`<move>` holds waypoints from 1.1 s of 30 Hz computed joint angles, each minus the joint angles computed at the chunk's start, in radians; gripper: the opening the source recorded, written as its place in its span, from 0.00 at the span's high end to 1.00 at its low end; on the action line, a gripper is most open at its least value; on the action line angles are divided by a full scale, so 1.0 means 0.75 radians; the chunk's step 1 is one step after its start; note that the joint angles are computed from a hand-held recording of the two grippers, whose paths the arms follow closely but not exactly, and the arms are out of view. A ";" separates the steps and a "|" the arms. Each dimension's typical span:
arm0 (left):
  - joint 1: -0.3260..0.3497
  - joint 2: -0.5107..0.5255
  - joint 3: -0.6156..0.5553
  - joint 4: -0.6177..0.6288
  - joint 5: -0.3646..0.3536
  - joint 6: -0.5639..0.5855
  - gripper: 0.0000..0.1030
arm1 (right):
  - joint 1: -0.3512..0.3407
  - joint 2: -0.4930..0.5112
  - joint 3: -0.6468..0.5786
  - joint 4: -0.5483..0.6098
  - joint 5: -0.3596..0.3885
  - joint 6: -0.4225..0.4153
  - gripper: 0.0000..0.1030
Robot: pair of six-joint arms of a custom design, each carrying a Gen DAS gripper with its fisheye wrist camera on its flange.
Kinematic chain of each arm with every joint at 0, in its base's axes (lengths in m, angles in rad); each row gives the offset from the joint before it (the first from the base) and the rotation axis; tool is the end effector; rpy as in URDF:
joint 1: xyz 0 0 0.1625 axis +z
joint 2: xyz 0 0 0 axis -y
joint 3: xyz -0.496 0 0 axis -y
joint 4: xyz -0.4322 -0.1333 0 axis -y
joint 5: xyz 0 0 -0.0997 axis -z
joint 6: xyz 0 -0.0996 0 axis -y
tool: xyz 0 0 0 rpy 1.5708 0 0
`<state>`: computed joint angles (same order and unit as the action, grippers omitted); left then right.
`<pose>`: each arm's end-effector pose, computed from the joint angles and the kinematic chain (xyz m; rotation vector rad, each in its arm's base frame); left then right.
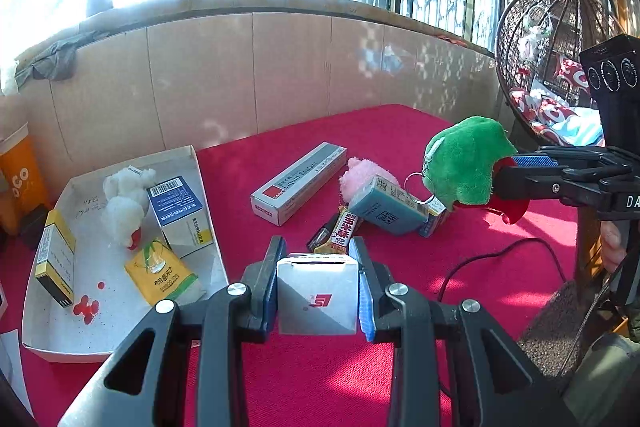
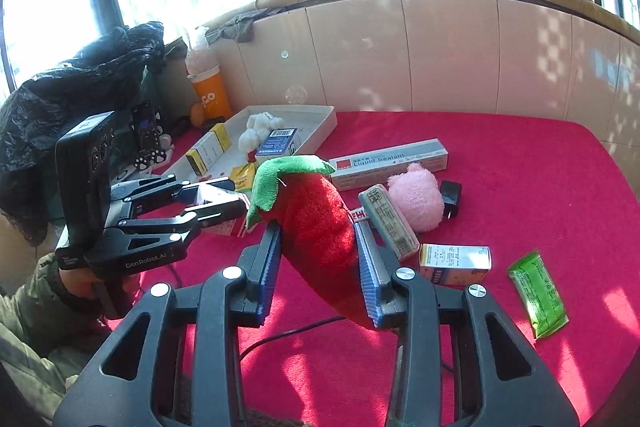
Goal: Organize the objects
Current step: 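Grasp the small white box with left tool while right tool grasps red strawberry plush, then carry the white box with left tool while right tool carries strawberry plush to tray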
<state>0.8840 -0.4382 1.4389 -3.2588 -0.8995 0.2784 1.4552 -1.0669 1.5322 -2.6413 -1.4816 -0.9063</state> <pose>-0.3619 -0.7493 0.0121 0.8605 2.2971 -1.0251 0.0531 -0.7755 0.3781 1.1164 -2.5737 0.8251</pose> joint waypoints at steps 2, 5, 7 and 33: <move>0.003 -0.006 0.009 -0.016 -0.002 -0.007 0.69 | 0.010 0.005 -0.007 0.003 -0.002 0.005 0.66; 0.006 -0.016 0.025 -0.045 -0.003 -0.017 0.69 | 0.026 0.015 -0.019 0.006 -0.003 0.009 0.66; 0.009 -0.024 0.036 -0.067 -0.002 -0.024 0.69 | 0.037 0.024 -0.027 0.007 -0.001 0.017 0.66; 0.070 -0.117 0.096 -0.301 0.110 -0.031 0.69 | 0.190 0.220 -0.236 0.199 -0.064 0.071 0.66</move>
<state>0.9362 -0.5260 1.5109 -3.4846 -0.8171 0.2556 1.5979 -0.9018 1.3554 -2.4923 -1.5293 -0.8533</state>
